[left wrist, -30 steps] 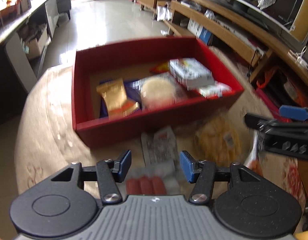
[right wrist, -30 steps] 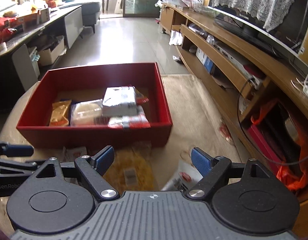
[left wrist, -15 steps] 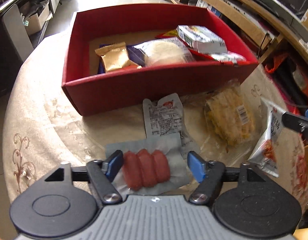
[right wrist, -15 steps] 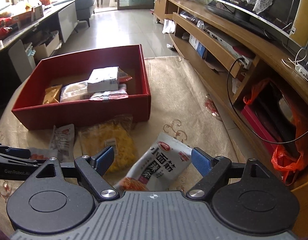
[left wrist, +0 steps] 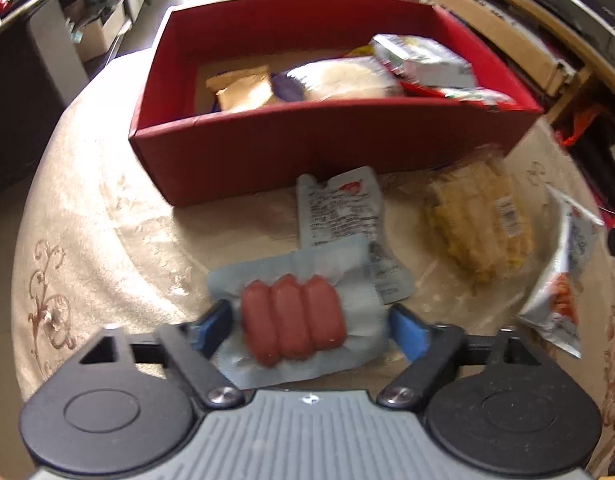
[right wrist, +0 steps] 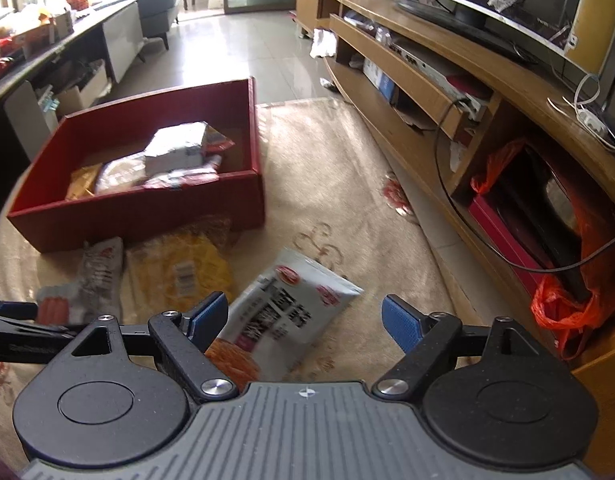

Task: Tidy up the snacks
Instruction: 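Grasp the sausage pack with the left tool while the right tool grasps the white gluten-strip bag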

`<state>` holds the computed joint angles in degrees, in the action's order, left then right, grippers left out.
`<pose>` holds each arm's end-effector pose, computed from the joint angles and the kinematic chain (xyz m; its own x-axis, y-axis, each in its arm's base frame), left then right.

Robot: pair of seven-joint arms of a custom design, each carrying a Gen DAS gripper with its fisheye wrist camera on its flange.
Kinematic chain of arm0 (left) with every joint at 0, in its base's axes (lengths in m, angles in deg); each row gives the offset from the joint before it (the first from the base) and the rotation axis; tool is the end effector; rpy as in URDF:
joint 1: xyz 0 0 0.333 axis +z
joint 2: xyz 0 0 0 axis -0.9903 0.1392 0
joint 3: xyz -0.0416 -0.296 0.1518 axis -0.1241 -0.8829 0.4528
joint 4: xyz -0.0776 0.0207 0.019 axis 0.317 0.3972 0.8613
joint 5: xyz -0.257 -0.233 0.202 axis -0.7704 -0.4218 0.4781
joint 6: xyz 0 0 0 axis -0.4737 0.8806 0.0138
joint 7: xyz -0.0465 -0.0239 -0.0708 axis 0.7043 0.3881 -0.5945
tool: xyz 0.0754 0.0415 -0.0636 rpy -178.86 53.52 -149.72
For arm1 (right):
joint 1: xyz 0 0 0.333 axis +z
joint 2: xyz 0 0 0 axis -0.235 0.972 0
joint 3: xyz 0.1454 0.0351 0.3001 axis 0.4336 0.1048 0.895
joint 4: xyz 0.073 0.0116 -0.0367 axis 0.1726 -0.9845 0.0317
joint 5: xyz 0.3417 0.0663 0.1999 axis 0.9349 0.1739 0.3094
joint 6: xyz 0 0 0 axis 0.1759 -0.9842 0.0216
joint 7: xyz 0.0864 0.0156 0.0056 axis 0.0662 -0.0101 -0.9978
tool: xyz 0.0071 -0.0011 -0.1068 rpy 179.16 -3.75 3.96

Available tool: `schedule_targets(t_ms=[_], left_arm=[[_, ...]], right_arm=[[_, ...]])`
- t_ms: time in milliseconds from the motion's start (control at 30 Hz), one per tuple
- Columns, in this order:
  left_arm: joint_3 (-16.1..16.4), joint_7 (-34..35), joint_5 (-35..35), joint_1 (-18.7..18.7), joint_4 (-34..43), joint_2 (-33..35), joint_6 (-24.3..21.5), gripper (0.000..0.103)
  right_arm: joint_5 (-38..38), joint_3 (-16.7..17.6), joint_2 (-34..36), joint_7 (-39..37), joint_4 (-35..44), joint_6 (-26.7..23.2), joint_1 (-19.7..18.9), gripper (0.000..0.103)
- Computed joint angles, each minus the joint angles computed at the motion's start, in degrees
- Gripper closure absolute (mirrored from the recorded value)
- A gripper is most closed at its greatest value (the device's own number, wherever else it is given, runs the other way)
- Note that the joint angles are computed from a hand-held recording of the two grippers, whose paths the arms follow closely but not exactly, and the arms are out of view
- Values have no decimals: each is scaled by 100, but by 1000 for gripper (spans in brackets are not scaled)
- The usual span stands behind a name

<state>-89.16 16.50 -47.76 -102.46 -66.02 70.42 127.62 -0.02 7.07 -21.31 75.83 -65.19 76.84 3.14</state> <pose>0.5161 -0.3426 0.4525 0.3592 -0.9292 0.0874 -0.8214 -0.3592 -0.4430 0.5994 0.2134 0.5285 0.4347 -0.8980 0.0684 -0.7070 -0.3874 -0.5916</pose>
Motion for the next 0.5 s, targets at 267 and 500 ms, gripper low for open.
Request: schedule_targets(t_ms=[267,500], left_arm=[[-57,-25,-34,-38,-208,-204,186,38],[-86,93,-170,16,-366,-369,420,38]], right_arm=[[-21,-109,163,437,215,-494,-99,15],[825,-29,493,686,641,-1033,-129,15]])
